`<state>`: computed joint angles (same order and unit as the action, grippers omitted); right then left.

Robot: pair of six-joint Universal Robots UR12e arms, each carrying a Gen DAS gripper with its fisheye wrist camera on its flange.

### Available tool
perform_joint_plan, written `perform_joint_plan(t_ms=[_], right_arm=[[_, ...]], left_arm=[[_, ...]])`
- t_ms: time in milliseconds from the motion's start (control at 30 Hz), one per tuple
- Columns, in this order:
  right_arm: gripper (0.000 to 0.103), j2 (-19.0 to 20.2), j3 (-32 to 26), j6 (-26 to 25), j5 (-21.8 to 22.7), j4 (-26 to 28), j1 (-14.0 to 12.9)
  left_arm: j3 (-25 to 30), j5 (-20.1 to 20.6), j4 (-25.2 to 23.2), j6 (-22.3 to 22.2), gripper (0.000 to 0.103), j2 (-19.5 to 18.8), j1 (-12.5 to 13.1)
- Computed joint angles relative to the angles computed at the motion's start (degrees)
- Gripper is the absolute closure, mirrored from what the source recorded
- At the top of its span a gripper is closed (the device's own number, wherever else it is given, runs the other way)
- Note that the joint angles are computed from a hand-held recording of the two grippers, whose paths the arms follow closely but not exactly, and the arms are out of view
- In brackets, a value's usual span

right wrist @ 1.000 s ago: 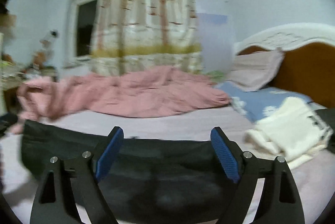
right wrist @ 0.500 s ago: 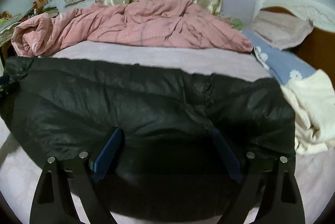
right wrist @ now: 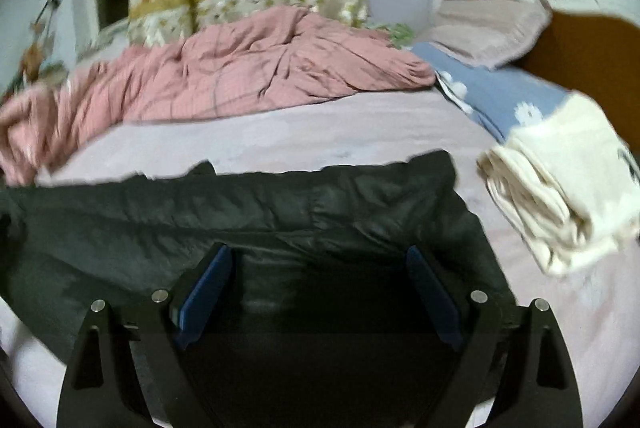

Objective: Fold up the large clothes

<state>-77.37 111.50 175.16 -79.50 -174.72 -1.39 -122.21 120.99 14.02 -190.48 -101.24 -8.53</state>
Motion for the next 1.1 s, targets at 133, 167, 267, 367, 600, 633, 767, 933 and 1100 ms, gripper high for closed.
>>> perform_joint_plan(t_ms=[133, 167, 267, 367, 600, 633, 767, 933, 1100], right_arm=[[0.012, -0.5, 0.4, -2.2, 2.2, -0.9, -0.7], [0.013, -0.1, 0.1, -2.4, 1.6, -0.5, -0.6], [0.028, 1.4, -1.8, -0.8, -0.8, 2.3, 0.1], [0.037, 2.4, -2.5, 0.4, -2.3, 2.9, 0.2], [0.037, 4.1, -3.9, -3.4, -2.9, 4.8, 0.5], [0.037, 4.1, -4.2, -3.3, -3.3, 5.7, 0.6], [0.037, 4.4, -4.9, -4.2, -4.0, 8.1, 0.9], [0.037, 4.5, -4.9, -4.0, -4.3, 8.4, 1.0], [0.035, 3.3, -3.5, -2.2, -5.0, 4.6, 1.0]], left_arm=[[-1.5, -8.4, 4.5, 1.5, 0.01, 1.4, 1.4], [-1.2, -9.5, 4.0, 2.8, 0.035, 1.2, 1.4], [0.6, -11.3, -2.6, 4.2, 0.077, 0.4, 1.7], [2.2, -11.6, -8.4, 1.5, 0.083, -0.8, 2.4], [4.3, -6.0, -11.9, 2.3, 0.082, -3.4, 0.5], [4.4, -4.8, -11.9, 2.7, 0.082, -3.7, 0.1], [4.1, -5.9, -11.7, 2.7, 0.082, -3.7, 0.7], [4.1, -5.5, -13.2, 2.1, 0.082, -3.2, 0.7], [1.2, -8.0, -6.5, 1.4, 0.079, -0.4, 1.3]])
